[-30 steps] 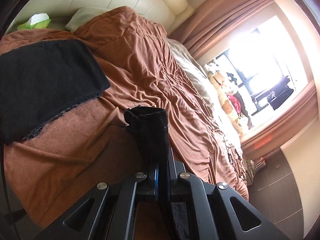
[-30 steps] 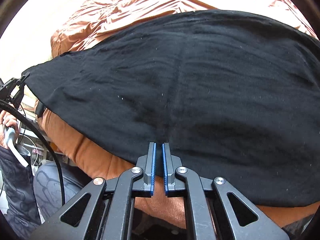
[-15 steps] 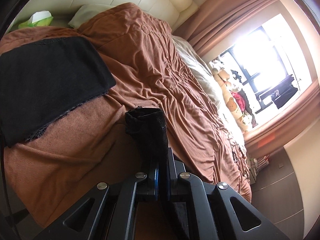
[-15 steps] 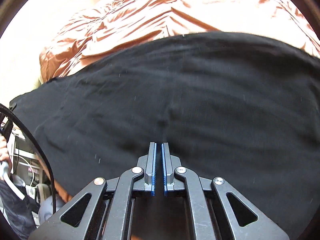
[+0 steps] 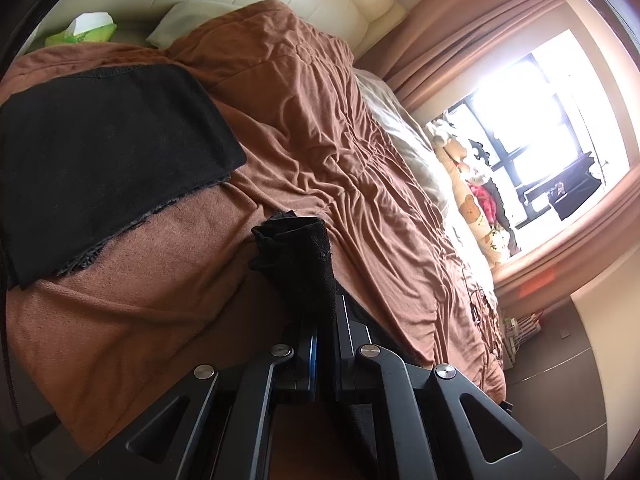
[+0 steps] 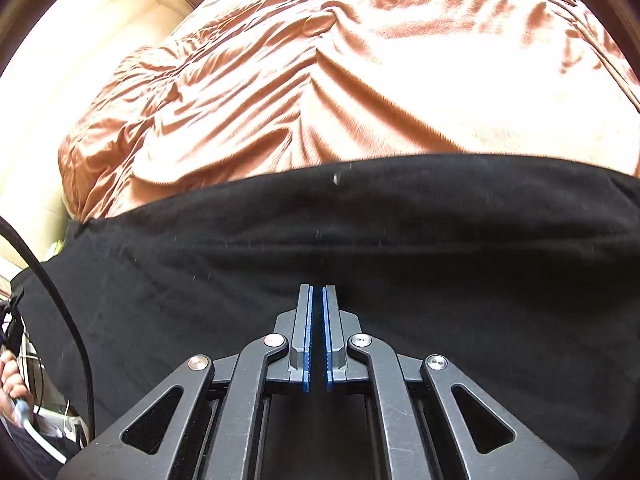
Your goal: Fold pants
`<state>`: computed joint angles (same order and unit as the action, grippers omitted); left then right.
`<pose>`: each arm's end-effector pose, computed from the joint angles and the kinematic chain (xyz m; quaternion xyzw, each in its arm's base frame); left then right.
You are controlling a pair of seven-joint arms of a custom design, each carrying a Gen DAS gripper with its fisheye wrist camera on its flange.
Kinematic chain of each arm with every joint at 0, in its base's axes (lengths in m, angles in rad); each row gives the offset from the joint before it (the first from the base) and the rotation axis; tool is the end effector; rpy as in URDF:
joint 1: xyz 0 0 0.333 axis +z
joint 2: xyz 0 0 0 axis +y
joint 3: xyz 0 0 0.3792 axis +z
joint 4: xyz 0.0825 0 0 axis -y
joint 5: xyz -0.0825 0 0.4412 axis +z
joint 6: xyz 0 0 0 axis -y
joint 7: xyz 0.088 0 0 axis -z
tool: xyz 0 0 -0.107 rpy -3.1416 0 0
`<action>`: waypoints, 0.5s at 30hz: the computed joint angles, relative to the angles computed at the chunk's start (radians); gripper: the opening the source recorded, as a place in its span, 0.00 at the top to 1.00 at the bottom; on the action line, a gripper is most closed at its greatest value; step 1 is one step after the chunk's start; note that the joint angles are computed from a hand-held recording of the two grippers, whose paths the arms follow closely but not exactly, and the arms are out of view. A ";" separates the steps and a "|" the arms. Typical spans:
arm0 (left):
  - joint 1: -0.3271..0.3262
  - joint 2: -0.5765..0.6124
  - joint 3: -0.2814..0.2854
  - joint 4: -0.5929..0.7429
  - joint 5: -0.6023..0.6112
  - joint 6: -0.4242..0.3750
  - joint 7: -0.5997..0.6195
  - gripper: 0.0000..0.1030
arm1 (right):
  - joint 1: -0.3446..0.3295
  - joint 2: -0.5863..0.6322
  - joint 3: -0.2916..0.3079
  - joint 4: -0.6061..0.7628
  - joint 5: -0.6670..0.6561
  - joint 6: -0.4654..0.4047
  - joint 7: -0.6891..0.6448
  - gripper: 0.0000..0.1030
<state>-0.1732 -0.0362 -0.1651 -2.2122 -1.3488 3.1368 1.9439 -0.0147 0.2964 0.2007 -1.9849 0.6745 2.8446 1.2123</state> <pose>0.5731 -0.1121 0.4867 -0.7902 0.4008 -0.4597 0.0599 0.6970 0.0877 0.3960 -0.6417 0.6921 -0.0639 0.3241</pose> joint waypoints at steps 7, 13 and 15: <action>-0.005 0.005 -0.012 0.038 -0.139 0.019 0.158 0.95 | -0.019 0.041 0.006 0.055 -0.027 0.005 0.021 0.99; -0.011 0.005 -0.017 0.066 -0.187 0.022 0.211 0.95 | -0.049 0.050 0.029 0.065 -0.013 0.006 -0.009 1.00; -0.012 0.000 -0.020 0.086 -0.268 0.018 0.298 0.95 | -0.060 0.044 0.039 0.062 0.010 -0.002 -0.025 1.00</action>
